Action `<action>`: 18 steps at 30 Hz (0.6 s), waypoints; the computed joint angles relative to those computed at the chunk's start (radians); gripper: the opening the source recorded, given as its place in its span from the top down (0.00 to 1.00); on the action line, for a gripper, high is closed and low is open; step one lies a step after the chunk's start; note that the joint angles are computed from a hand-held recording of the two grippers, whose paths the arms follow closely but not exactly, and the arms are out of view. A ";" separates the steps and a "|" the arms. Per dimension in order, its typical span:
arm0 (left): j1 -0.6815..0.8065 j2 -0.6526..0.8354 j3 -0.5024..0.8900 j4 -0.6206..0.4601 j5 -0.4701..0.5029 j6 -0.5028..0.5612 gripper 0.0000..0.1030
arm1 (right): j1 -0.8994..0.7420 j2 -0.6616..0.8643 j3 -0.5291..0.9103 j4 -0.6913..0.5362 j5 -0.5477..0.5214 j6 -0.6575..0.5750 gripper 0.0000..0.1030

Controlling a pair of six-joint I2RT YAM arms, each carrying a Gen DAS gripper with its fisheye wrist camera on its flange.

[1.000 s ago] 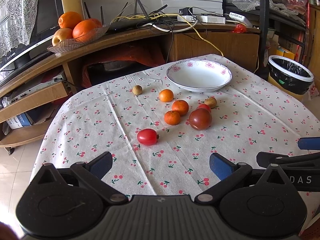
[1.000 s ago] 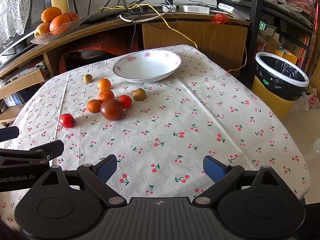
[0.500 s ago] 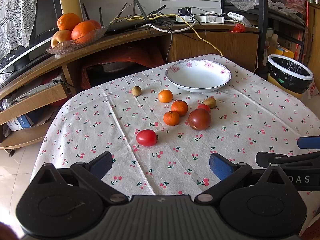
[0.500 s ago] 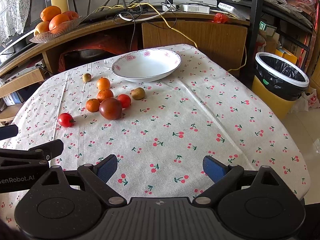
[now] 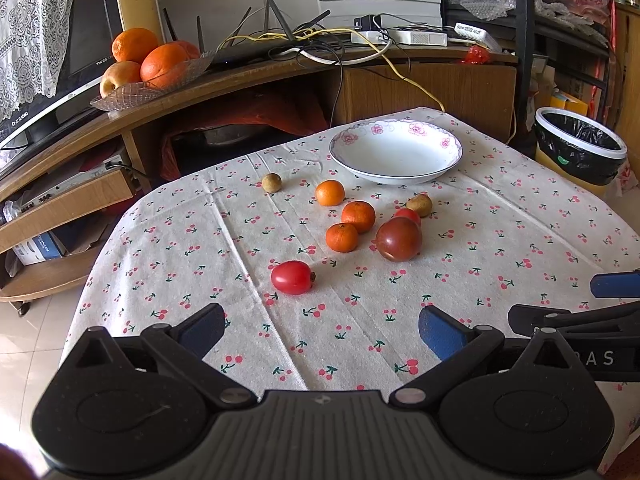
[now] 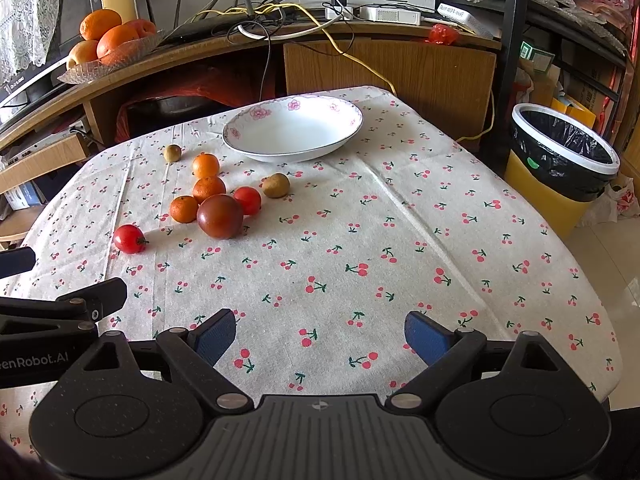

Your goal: Organize fruits

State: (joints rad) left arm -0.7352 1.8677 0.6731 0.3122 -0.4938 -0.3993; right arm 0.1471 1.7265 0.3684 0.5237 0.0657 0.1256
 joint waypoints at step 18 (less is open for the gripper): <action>0.011 0.029 0.017 0.019 0.000 0.018 0.00 | 0.010 0.046 0.041 -0.016 0.002 0.006 0.17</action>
